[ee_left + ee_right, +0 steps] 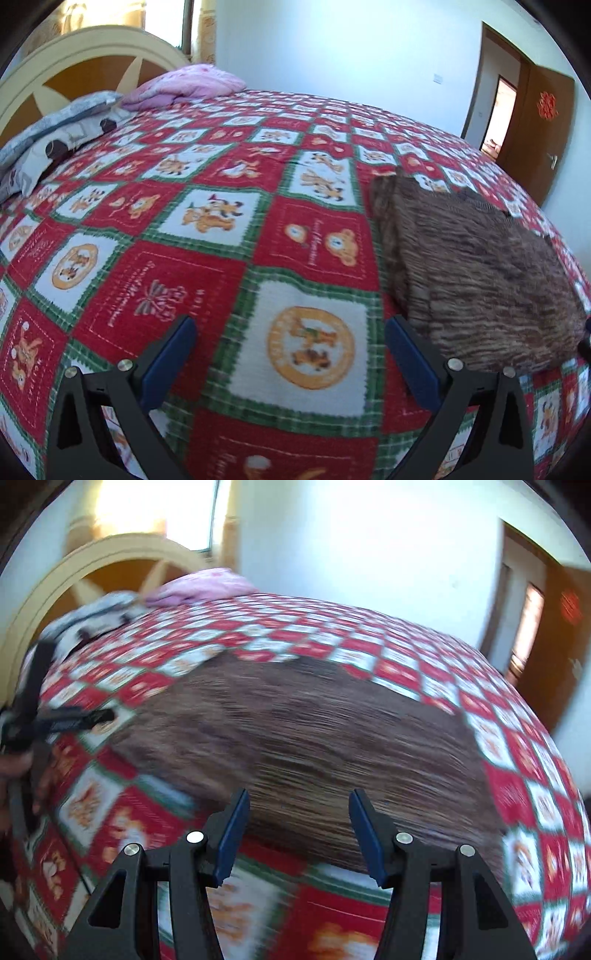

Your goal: Fold small clothes

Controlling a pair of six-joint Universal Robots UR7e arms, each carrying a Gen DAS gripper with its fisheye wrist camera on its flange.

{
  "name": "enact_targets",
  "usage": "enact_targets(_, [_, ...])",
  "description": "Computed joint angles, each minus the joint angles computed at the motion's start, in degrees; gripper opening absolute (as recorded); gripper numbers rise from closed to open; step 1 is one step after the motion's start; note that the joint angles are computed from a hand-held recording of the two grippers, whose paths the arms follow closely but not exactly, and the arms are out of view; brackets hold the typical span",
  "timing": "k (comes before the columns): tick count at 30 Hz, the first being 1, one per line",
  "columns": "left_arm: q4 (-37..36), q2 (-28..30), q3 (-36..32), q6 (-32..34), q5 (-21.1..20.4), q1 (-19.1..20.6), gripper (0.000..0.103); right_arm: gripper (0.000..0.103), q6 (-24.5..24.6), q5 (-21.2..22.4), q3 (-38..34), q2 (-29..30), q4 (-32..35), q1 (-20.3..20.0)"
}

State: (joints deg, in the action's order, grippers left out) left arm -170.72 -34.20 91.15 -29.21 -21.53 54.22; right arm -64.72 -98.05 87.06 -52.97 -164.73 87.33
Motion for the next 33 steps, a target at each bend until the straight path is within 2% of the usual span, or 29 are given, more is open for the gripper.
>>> enact_targets(3, [-2.8,-0.5,0.6,1.5,-0.9,0.4,0.103,0.057,-4.7,0.5,3.5,0.5,-2.7,1.4])
enact_targets(7, [-9.9,-0.5,1.8,4.8,-3.1,0.8,0.103,0.057,-13.4,2.4,8.4,0.9,-7.1,2.4])
enact_targets(10, [-12.0,0.0,1.9,6.8,-3.2,0.7,0.103,0.057,-16.8,2.2,9.9,1.9,-9.2,3.1])
enact_targets(23, [-23.9,-0.9,4.7,10.3,-10.1,1.7,0.103,0.057,-22.3,2.3,10.9,7.6,-17.4,4.9])
enact_targets(27, [-22.1,-2.6,4.6,8.5,-13.0,2.3,0.103,0.057,-23.0,2.2,10.5,9.4,-20.1,5.5])
enact_targets(31, [-21.4,-2.7,1.5,11.7,-14.8,3.5,0.103,0.057,-21.5,1.7,9.3,10.5,-20.7,5.8])
enact_targets(33, [-17.7,-2.1,-1.6,13.2,-17.5,4.7,0.103,0.057,-20.9,1.5,8.9,10.8,-20.6,5.9])
